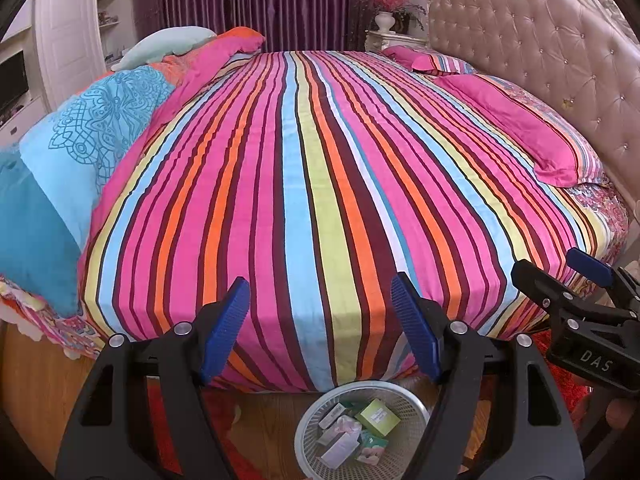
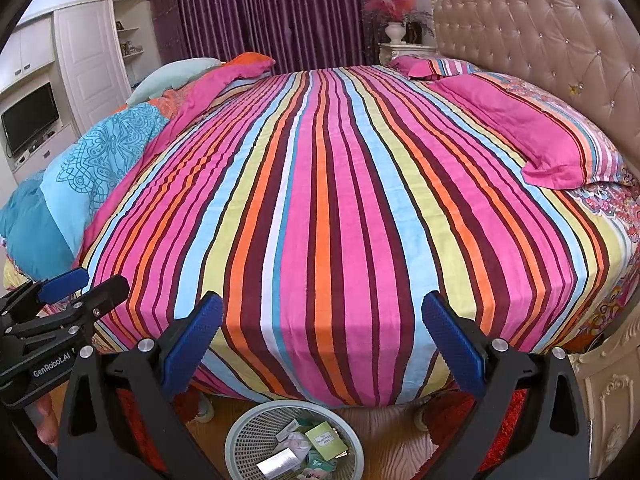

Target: Collect trash

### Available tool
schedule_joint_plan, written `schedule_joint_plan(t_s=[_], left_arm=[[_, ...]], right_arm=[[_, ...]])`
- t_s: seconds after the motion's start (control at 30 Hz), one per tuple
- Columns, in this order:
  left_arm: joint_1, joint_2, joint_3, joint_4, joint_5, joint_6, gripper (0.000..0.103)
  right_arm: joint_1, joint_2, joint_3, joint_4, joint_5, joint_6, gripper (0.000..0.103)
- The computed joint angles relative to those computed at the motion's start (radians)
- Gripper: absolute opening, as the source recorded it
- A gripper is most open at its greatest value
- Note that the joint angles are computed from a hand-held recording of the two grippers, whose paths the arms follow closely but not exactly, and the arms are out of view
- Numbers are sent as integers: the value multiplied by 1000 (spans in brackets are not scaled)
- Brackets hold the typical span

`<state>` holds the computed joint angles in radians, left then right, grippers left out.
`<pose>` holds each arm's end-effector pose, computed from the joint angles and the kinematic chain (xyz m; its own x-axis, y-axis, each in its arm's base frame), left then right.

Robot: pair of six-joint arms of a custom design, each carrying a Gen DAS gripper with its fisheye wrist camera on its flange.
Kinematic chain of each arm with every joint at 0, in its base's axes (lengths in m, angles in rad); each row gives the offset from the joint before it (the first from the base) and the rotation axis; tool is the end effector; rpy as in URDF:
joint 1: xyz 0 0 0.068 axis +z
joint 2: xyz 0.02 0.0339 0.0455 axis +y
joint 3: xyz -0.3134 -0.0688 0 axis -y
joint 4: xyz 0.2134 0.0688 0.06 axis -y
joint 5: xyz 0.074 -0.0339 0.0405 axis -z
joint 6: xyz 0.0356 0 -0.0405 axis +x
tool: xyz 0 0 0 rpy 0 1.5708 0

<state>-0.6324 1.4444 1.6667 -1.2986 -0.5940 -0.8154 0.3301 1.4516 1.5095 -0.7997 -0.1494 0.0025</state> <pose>0.1929 -0.1166 0.4389 -0.6874 -0.2442 -0.6840 -0.3279 0.9447 -0.0078 0.2564 0.0934 0.4231 -0.6402 -0.2167 -0.7370 -0.4227 0.9004 0.1024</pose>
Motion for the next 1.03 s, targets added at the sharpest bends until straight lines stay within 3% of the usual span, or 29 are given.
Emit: schedule_joint_plan(t_s=[1.03], left_arm=[[4,-1,-7,2,-5,-11,71]], right_arm=[[5,7,-2,-8,-3,-1,95]])
